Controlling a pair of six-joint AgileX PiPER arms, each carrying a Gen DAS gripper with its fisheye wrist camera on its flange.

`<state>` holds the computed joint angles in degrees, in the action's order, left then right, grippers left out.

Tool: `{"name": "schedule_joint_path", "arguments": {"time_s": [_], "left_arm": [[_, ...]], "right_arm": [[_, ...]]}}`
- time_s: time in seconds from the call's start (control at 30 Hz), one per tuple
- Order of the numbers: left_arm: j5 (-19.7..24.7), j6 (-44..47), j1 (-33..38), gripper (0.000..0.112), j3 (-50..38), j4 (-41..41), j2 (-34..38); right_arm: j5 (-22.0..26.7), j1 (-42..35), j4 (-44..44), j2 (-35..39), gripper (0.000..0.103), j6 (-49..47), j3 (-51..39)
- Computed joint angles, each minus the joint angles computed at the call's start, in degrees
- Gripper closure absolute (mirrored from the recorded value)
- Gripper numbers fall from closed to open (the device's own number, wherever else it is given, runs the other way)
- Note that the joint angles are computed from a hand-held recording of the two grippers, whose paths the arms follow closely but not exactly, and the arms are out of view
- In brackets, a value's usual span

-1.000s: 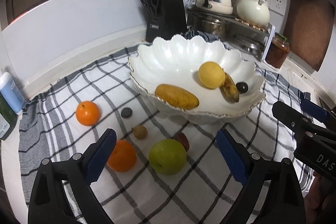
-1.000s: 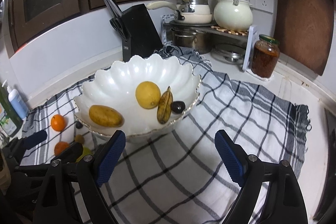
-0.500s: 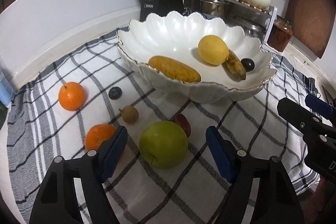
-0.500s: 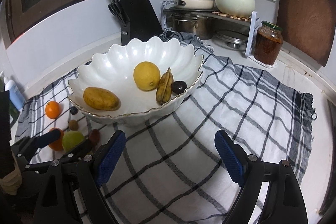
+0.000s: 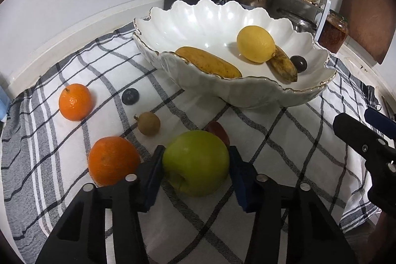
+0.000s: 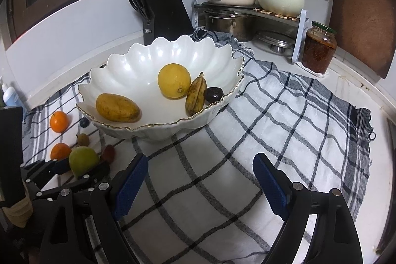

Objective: Organize fruits
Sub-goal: 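Lower the left gripper onto the green apple and close it, then lift the green apple with the left gripper while the right grasps the small red fruit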

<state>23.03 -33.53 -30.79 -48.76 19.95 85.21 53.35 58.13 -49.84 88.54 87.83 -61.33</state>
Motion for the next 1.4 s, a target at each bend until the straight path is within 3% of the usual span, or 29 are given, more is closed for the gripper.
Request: {"name": "schedule_joint_path", "arguments": {"time_s": [0.27,0.57,0.97,1.4], "left_arm": [[0.9,-0.1,-0.2,0.064,0.7,-0.2,-1.7],[5.2,-4.4,-0.1,0.064,2.8,4.1,-9.1],[6.6,1.5,9.4,0.064,7.9,0.5,-18.6],[2.0,14.5,21.6,0.064,10.6,-9.5,-18.0]], "right_arm": [[0.2,0.8,-0.3,-0.6,0.016,0.3,0.2],[0.0,2.4,-1.0,-0.9,0.016,0.6,-0.7],[-2.6,5.3,-2.2,6.0,0.017,-1.3,-7.4],[-8.1,3.2,3.6,16.2,0.051,-10.0,-16.8]]}}
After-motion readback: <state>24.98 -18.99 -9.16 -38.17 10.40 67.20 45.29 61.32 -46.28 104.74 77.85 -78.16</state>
